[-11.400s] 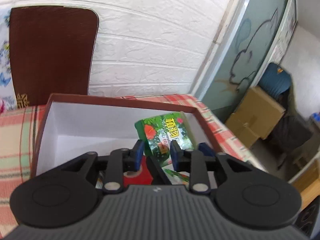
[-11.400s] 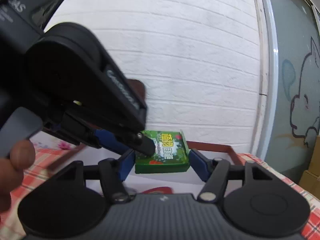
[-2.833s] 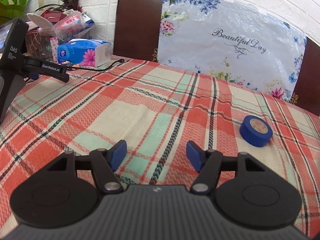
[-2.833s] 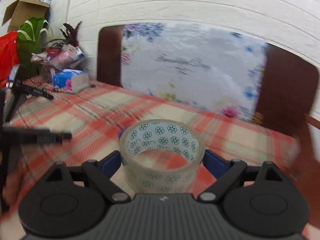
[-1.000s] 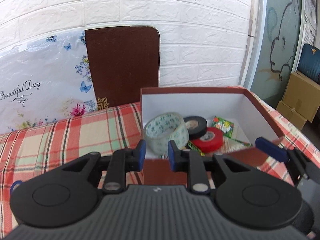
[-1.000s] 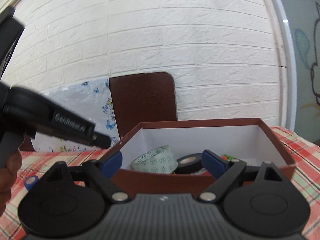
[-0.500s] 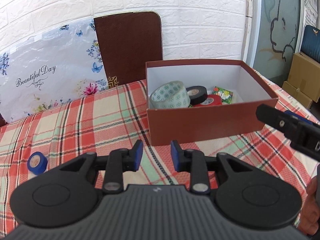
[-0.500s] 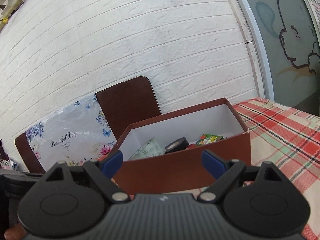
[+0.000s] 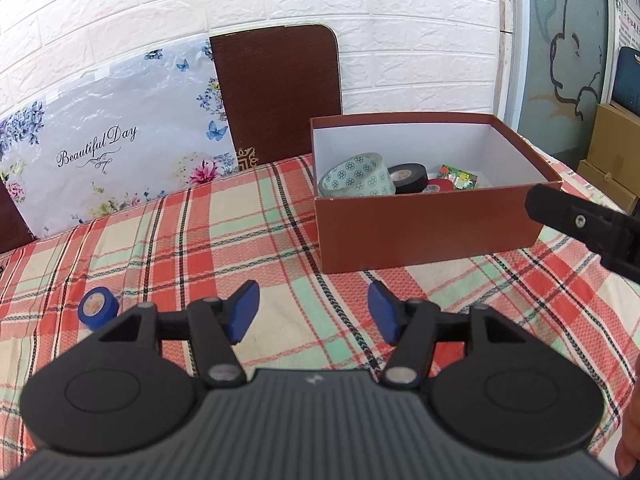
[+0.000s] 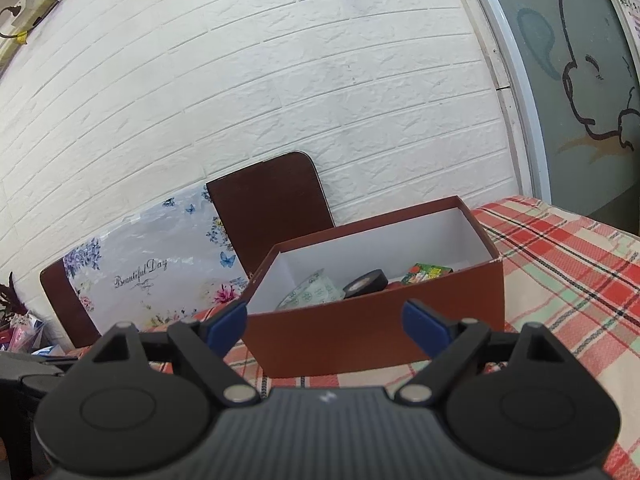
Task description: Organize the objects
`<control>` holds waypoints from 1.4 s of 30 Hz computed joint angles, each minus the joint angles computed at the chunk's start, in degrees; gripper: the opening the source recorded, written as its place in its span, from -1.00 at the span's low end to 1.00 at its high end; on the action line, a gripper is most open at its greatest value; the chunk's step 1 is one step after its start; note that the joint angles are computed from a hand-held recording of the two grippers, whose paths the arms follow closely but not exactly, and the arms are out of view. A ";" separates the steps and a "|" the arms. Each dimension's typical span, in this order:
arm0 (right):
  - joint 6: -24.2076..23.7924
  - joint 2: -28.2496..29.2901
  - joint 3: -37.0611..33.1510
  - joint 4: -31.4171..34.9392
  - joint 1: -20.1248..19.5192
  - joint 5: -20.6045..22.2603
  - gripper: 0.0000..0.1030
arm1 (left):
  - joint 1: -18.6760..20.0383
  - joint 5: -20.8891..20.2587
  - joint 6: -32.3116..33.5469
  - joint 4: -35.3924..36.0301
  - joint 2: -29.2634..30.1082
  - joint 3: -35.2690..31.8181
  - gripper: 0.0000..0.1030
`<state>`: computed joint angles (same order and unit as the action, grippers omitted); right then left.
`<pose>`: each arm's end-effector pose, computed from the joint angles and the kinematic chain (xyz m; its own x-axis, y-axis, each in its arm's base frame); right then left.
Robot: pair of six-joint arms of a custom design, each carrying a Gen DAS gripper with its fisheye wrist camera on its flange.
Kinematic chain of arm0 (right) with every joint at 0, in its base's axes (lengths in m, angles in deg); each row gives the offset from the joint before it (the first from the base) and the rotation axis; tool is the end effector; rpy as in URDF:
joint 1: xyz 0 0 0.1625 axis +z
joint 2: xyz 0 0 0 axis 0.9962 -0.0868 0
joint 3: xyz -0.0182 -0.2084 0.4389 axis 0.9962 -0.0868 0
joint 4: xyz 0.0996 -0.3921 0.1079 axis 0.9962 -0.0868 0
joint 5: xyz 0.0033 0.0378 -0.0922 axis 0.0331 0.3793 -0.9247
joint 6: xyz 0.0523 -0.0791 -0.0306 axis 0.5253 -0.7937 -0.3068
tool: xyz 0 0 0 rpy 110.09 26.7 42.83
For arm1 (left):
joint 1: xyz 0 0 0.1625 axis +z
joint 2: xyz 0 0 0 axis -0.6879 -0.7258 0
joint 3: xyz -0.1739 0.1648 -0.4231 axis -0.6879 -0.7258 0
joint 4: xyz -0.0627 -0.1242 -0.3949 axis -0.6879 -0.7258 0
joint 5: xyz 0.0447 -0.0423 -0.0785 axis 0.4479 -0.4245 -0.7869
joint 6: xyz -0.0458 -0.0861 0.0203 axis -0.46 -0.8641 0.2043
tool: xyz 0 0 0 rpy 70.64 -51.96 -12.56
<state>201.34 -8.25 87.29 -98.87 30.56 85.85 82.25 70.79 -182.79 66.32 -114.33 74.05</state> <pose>0.2170 -0.3205 0.1699 -0.8488 0.3655 0.3821 -0.3384 0.1798 -0.9237 -0.2330 -0.4378 0.1144 -0.5071 0.5648 -0.6510 0.8528 0.4379 -0.2844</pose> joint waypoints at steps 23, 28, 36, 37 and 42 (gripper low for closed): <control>4.20 1.11 -1.59 4.51 0.28 0.82 0.86 | 0.64 -0.77 -2.20 1.63 0.73 -0.17 0.69; 5.43 1.53 -1.16 3.47 -0.11 0.61 1.00 | 0.81 -1.04 -2.78 2.59 1.19 -0.49 0.78; 2.31 2.82 0.18 -3.96 0.67 2.56 1.00 | 1.23 -0.89 -3.69 3.03 1.56 -0.54 0.85; 2.94 2.92 0.91 -5.93 0.57 2.13 1.00 | 1.23 -0.90 -3.55 2.70 1.49 -0.40 0.86; 2.44 3.58 2.57 -13.63 0.78 4.18 1.00 | 1.29 -0.75 -2.97 0.86 0.91 0.40 0.92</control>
<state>203.79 -4.66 89.86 -112.49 31.34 90.02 83.54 70.04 -185.76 67.18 -113.41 74.45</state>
